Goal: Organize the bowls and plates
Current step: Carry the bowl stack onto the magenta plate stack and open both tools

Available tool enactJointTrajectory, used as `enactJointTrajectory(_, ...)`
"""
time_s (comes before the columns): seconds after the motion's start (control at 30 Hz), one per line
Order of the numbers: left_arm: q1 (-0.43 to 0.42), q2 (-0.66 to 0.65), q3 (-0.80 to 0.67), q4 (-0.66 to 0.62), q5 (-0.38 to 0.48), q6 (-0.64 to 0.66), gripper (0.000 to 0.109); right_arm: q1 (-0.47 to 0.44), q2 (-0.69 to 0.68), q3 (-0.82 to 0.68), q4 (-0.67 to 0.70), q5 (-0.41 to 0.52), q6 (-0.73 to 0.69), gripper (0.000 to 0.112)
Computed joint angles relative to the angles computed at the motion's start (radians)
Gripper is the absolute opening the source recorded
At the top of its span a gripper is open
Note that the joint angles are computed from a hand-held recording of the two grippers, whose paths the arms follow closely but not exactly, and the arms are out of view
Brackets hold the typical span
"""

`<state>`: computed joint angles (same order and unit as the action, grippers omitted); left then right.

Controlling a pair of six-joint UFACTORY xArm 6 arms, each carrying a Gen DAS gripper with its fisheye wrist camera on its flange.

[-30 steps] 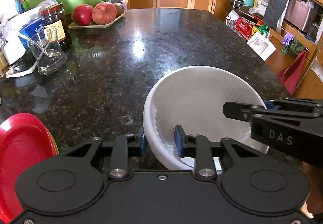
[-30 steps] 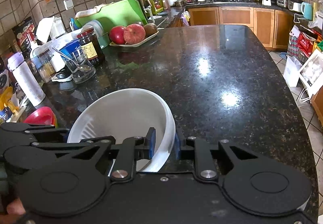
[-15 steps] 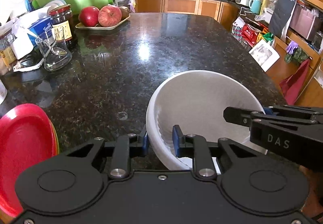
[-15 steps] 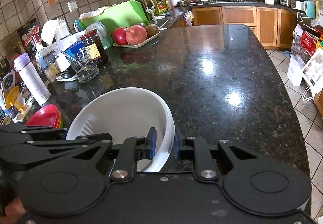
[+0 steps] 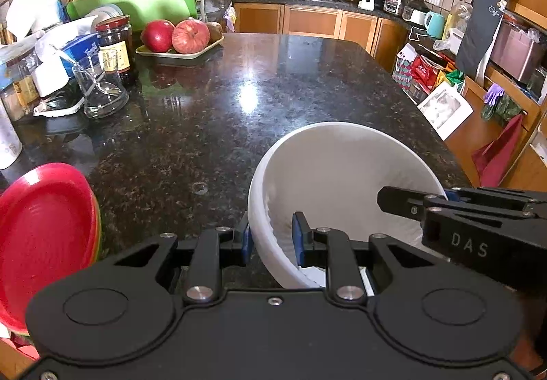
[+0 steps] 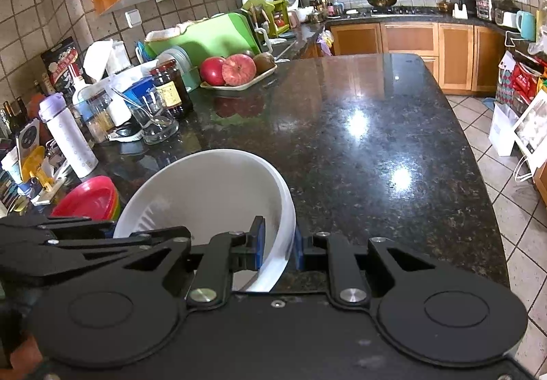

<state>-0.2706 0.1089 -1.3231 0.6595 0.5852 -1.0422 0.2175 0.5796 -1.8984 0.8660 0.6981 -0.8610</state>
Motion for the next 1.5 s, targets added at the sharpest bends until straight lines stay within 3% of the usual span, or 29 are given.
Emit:
enactJointTrajectory(0.37,0.053,-0.134,0.144,0.051,-0.041,-0.016,0.03,0.084,-0.088,0.113,0.077,-0.095,-0.055,0.019)
enactJointTrajectory(0.73,0.179,-0.364,0.35,0.043,-0.049,0.092,0.03,0.26,-0.125,0.156,0.021,-0.192,0.058,0.019)
enactJointTrajectory(1.1,0.32,-0.469,0.478,-0.211,-0.11,0.393,0.03,0.379,-0.093,0.155,-0.188,-0.272,0.307,0.02)
enactJointTrajectory(1.37,0.398,-0.476,0.515,-0.446,-0.169,0.668,0.03,0.41,-0.101,0.19,-0.299,-0.326,0.448,0.02)
enactJointTrajectory(1.5,0.412,-0.471,0.521,-0.502,-0.182,0.748,0.03,0.418,-0.097,0.193,-0.347,-0.343,0.511,0.02)
